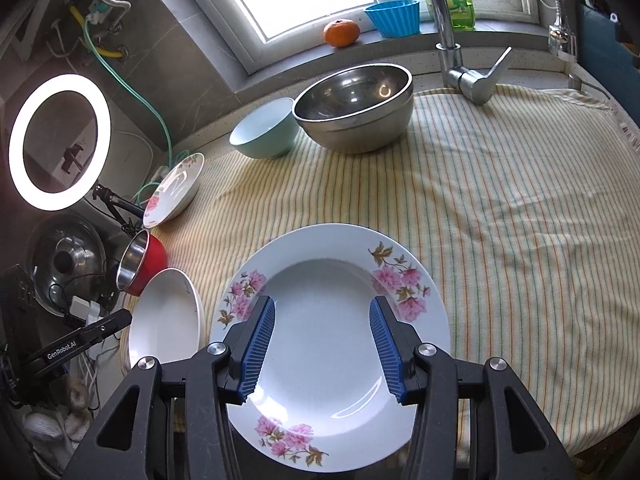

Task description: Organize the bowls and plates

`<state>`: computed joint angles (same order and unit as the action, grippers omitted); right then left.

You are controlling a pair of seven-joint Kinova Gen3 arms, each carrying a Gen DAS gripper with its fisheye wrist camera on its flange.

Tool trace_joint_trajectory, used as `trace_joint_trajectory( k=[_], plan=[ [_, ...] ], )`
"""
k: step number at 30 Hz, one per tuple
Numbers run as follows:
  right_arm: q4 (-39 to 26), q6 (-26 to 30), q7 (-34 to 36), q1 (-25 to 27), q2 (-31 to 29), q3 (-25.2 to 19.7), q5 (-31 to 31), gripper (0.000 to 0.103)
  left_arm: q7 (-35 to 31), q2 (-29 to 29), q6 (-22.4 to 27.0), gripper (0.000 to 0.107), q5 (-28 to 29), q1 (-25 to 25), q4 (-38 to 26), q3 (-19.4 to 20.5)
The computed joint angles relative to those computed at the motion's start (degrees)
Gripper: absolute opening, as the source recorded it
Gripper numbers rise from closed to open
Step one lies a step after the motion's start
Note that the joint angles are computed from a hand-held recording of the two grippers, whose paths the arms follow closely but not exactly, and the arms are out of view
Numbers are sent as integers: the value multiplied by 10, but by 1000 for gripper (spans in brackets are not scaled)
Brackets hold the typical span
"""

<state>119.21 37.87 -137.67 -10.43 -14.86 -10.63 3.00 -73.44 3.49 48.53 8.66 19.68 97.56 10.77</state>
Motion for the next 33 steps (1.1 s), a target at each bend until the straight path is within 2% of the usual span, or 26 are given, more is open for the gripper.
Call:
trace_joint_trajectory(
  k=[6,12,18,26,33],
  plan=[
    [-43,9,33,-22,44,-3,11,46,22,-23,-1,17,1,-21,30,-15],
    [-87,25,81,-52,91,8,-5,46,35,-38,-4,17,9,-43,57,-25],
    [-116,16,140,-75,132,17,-39,45,39,-44,-2,17,15,-59,76,-29],
    [-154,19,198,-92,186,20,-71,29,35,-46,-1,19,21,-71,88,-34],
    [-179,36,220,-101,222,23,-77,19,25,-41,-4,20,31,-75,94,-35]
  ],
)
